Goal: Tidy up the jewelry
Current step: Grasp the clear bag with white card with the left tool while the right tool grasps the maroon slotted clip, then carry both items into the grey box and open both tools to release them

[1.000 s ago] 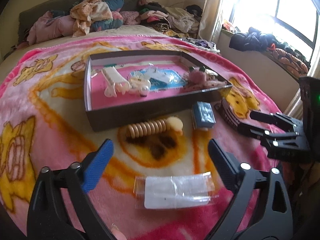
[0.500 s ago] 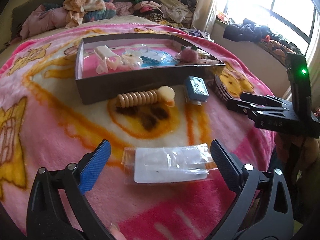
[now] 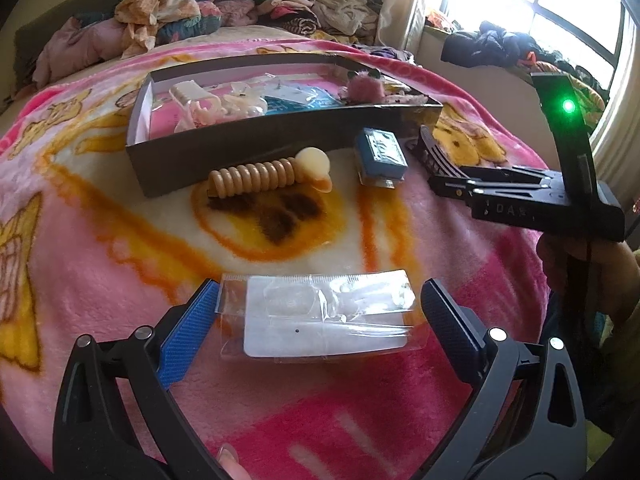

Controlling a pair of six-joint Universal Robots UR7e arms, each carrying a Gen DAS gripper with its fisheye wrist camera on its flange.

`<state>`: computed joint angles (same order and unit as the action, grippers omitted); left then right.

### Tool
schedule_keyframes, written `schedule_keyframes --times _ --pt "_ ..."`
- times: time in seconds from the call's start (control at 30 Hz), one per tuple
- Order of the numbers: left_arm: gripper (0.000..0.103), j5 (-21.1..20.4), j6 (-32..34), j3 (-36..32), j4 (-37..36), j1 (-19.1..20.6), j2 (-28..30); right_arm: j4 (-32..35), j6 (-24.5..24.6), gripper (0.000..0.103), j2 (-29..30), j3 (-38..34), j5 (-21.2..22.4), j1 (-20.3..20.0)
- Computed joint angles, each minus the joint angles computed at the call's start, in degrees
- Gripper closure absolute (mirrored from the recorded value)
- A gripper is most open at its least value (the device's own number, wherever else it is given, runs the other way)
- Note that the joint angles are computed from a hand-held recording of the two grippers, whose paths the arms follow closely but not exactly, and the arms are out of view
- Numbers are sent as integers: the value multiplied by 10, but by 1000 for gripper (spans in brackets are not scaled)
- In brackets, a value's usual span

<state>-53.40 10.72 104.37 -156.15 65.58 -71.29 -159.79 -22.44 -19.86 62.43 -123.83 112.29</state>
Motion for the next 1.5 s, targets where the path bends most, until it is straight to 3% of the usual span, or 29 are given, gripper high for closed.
schedule_keyframes --times 0.1,0.13,0.37,0.87,1.5 --pt "13 3 7 1 4 -4 3 -7 -2 69 -3 6 3 0" --pt "18 2 8 2 4 -5 3 -9 -1 71 -4 7 5 0" --pt "26 4 15 1 14 -9 5 -11 22 72 -29 34 43 -6" --pt "27 -1 27 -29 -4 -21 19 -34 17 72 -76 97 107 9" --pt "27 17 34 -103 -33 -5 42 0 -6 72 -46 34 125 23"
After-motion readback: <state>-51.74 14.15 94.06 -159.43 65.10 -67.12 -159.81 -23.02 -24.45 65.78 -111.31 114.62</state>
